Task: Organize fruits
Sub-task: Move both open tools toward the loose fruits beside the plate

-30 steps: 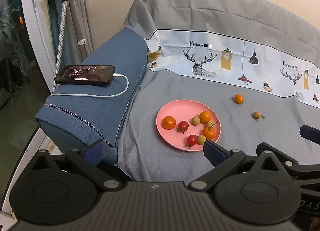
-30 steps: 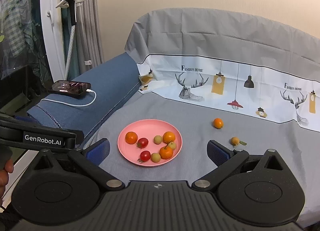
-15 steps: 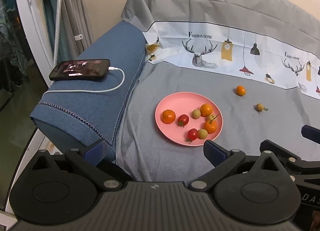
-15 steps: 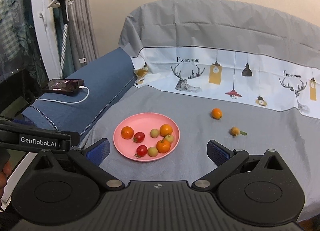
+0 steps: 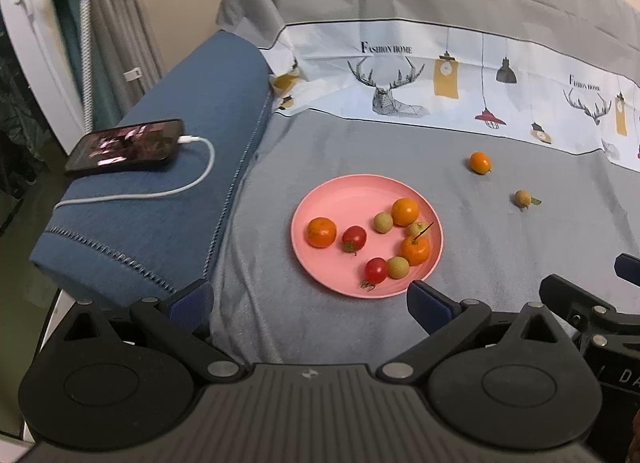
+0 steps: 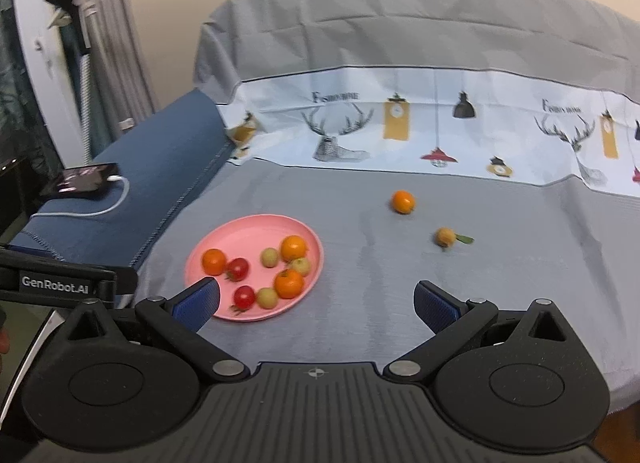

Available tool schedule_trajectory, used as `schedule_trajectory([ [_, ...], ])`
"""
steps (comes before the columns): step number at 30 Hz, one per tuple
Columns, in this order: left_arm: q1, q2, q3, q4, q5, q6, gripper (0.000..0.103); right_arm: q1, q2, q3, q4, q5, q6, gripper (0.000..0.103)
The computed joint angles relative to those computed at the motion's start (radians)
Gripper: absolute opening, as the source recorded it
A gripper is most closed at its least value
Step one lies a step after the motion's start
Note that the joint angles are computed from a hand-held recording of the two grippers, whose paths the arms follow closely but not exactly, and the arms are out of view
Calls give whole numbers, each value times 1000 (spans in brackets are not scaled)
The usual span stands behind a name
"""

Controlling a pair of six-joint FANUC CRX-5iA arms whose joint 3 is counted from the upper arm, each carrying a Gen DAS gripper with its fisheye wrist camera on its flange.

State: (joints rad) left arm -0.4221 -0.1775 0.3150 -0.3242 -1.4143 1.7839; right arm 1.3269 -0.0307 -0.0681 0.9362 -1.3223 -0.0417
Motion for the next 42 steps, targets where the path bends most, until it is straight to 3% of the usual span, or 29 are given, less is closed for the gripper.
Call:
schedule_trajectory([
  [9, -10, 128, 82, 24, 9, -32, 103, -81, -34, -62, -35, -9, -47, 102],
  [18, -32, 339, 244, 62, 46, -77, 103, -228, -40, -134, -45, 39, -64, 102],
  [32, -47, 759, 580, 204, 142, -236, 103, -493, 60, -189, -93, 309, 14, 102],
  [37, -32, 913, 727, 296, 139, -309, 103, -565, 116, -232, -12, 423, 6, 102],
  [39, -28, 984, 812, 313, 106, -339, 103, -585, 131, -302, 155, 440, -56, 102],
  [42, -30, 1058, 909, 296, 55, -346, 103, -605, 121, -326, 191, 474, -101, 102],
])
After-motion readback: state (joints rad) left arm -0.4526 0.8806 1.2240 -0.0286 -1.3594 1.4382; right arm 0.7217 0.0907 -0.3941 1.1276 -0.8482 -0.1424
